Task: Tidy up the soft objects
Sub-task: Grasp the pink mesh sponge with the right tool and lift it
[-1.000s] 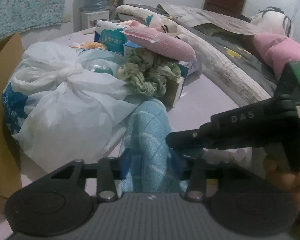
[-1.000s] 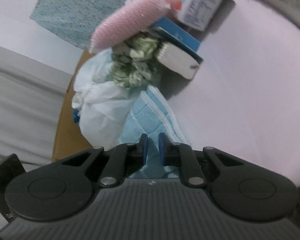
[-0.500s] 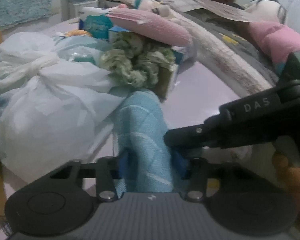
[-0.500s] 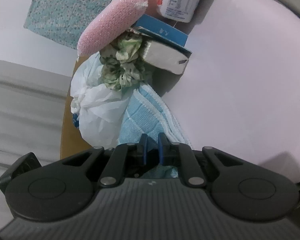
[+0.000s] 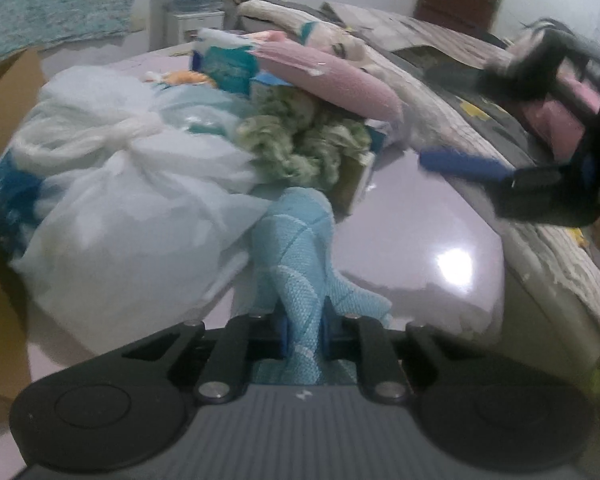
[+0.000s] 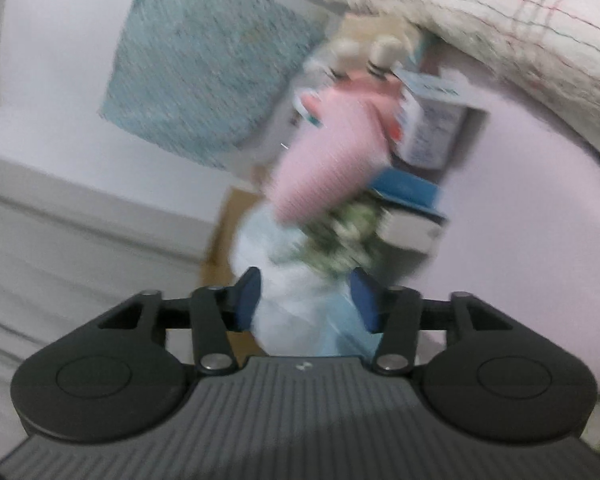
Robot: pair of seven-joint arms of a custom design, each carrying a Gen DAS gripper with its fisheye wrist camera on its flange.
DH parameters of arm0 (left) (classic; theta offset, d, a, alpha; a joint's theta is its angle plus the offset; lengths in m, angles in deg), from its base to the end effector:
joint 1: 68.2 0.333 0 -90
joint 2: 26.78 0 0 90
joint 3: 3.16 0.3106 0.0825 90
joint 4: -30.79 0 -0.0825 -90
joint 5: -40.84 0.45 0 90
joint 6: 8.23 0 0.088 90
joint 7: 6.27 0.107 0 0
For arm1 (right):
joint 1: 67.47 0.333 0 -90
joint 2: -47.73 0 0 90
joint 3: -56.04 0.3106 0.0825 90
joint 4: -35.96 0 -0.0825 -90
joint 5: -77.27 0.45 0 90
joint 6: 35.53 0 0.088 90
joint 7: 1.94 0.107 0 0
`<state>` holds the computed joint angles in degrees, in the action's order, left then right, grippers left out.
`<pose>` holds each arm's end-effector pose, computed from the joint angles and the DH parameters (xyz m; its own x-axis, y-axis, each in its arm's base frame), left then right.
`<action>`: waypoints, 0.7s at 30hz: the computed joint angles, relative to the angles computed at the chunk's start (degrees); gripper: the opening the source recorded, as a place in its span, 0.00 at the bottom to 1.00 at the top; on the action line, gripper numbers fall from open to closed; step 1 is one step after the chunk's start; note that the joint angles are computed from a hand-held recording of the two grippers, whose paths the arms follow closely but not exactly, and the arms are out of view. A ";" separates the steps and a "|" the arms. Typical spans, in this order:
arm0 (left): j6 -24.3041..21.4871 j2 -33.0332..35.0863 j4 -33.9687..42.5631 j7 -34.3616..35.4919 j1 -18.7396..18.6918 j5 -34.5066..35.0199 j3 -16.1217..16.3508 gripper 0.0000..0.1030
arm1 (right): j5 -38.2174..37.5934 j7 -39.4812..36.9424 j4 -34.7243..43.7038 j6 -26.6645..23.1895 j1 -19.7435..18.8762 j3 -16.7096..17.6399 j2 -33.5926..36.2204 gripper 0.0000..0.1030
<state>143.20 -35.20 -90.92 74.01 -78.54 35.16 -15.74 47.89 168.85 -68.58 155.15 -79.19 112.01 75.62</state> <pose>0.5684 -0.2424 0.5181 -0.2181 -0.9624 0.1617 -0.7999 0.0813 -0.5946 0.5494 0.4643 0.4884 0.0004 -0.3648 -0.9311 -0.8345 0.5129 -0.2013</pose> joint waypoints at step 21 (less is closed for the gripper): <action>2.12 -1.31 -2.81 0.52 0.13 -5.22 0.82 0.15 | 7.36 14.61 21.20 4.95 25.86 -24.11 12.92 0.25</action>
<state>145.32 -36.51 -93.73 74.53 -78.41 29.94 -14.93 55.25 183.47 -47.38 160.10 -53.33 87.89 88.54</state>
